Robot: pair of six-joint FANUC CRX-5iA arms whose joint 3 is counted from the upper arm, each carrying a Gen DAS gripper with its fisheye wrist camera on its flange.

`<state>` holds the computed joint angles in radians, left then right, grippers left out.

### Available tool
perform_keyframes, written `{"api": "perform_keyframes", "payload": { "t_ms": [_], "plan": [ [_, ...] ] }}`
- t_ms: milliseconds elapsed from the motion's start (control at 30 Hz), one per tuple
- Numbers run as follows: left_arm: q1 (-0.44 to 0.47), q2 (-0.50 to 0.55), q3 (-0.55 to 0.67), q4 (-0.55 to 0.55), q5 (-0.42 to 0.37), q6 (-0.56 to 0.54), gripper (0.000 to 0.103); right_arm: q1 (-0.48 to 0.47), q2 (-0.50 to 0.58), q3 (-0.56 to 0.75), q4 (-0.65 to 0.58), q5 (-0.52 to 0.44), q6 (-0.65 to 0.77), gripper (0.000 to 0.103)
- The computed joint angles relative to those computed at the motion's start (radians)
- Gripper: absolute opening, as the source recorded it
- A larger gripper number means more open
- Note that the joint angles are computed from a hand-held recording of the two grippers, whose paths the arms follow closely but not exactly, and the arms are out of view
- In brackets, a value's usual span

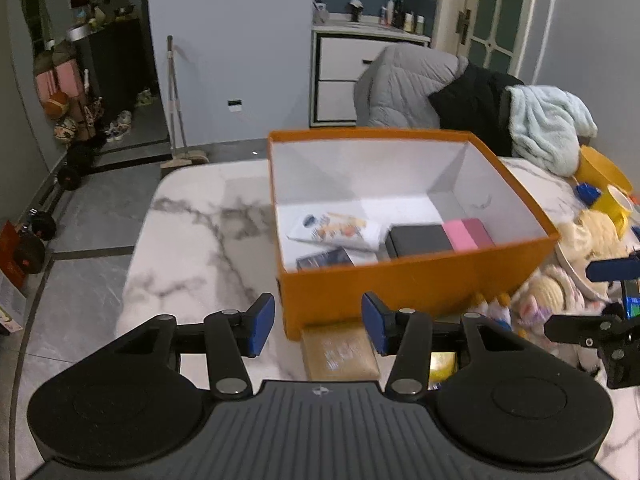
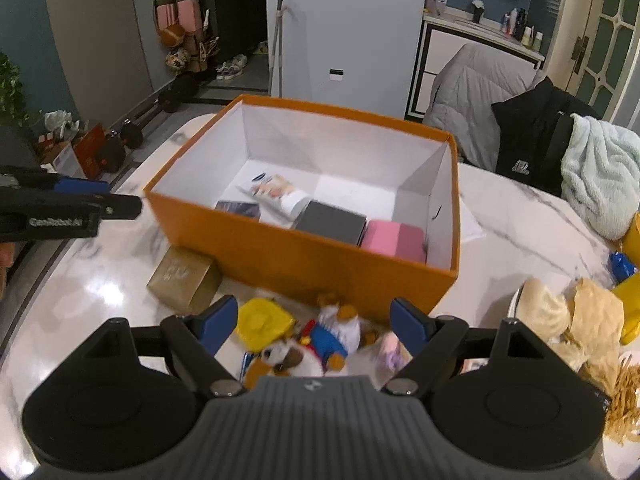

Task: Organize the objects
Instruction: 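Move the left tool to the gold gift box while the right tool approaches the brown plush dog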

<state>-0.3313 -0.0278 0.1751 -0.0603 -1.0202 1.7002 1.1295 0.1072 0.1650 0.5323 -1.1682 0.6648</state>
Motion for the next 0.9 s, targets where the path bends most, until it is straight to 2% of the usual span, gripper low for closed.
{"api": "perform_keyframes", "payload": {
  "t_ms": [300,467,633,767,900],
  "plan": [
    [-0.042,-0.01,-0.081,-0.012,0.024,-0.012,0.064,-0.001,-0.031,-0.064,-0.065,0.012,-0.098,0.084],
    [-0.032,-0.021,-0.147,-0.001,0.08,0.072,0.068,-0.02,-0.023,-0.087,-0.113,0.033,-0.154,0.084],
    [-0.039,-0.002,-0.14,-0.029,0.074,0.11,0.069,-0.048,-0.015,-0.102,-0.162,0.074,-0.243,0.084],
    [-0.049,0.017,-0.123,-0.064,0.065,0.13,0.075,-0.052,0.001,-0.106,-0.161,0.083,-0.291,0.084],
    [-0.033,0.021,-0.14,-0.024,0.094,0.14,0.077,-0.055,0.013,-0.105,-0.17,0.091,-0.321,0.084]
  ]
}}
